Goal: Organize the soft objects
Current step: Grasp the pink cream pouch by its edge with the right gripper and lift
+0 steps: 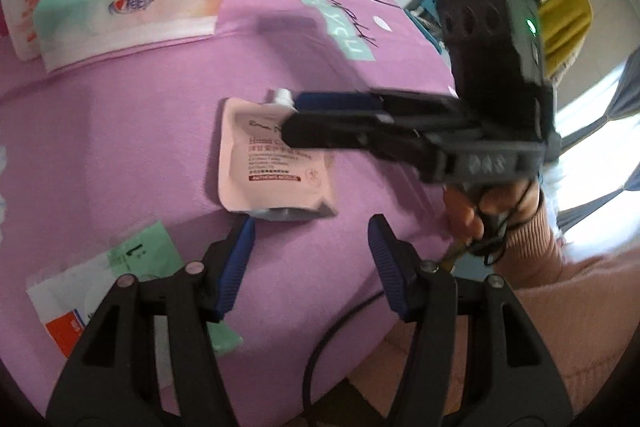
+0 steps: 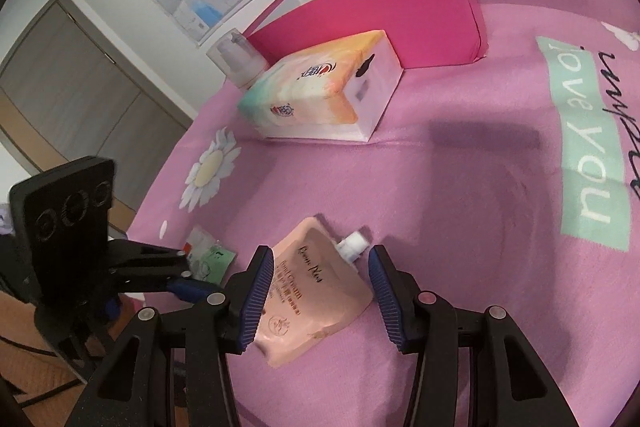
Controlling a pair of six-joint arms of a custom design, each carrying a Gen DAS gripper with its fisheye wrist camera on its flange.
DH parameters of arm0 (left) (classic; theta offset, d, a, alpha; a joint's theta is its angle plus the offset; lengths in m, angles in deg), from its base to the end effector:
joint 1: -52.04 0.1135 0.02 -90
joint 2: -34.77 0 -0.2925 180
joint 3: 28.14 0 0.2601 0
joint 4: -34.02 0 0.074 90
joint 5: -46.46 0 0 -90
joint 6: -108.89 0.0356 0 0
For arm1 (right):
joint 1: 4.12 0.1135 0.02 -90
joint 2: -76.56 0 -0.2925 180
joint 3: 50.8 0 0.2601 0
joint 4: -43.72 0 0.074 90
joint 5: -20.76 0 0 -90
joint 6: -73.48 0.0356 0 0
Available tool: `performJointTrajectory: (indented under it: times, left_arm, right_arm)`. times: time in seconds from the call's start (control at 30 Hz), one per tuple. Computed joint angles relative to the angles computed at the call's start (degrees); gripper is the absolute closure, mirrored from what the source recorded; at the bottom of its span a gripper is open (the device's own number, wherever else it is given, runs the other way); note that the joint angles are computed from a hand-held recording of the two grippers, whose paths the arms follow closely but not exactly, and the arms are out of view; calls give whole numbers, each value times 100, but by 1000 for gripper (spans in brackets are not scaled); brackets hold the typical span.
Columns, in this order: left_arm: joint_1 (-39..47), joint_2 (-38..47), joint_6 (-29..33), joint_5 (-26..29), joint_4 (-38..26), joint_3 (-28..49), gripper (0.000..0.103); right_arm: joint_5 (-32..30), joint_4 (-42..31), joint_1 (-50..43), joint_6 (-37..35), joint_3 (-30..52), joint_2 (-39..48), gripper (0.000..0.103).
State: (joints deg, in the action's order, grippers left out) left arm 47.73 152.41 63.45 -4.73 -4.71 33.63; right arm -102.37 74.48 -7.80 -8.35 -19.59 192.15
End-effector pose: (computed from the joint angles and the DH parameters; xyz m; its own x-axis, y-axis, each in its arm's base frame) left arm 0.2910 -0.0443 0.0559 -0.7023 0.6012 -0.3812 0.7034 0.5038 -0.5014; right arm 0.2342 0.0044 0.0349 -0.8336 0.1729 -0.5246 -0.1528 0.8405 0.5198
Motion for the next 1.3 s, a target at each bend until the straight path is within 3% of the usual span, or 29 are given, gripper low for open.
performJointTrajectory:
  times: [0.07,0.23,0.4,0.53,0.73,0.83,1.03,1.3]
  left_arm:
    - [41,22,-164,34,66,45,44]
    - [90,19,-675,-169,518,83,60]
    - [136,41,-738,-301,661,84,70]
    - [80,-2,-764,-342,727,30,70]
    - [93,55,-774,-293,692,84,70]
    - [166,130,-725,-225,543,185,70]
    - [138,51,-773,-289,650,102,74]
    - [199,-126,-754,-219,611,103,74]
  right_arm:
    - [69,158,98,91,-60,45,52]
    - [-66,392,203,282,-184,97,51]
    - [-25,856,229,529,-287,274,52]
    - [-13,964,93,577,-266,349,53]
    - [505,865,397,530,-136,253,56]
    - [1245,828,672,511,-104,136,57]
    - [1035,577,641,257,39,138,56]
    - [812,1102,601,547,-241,120,62]
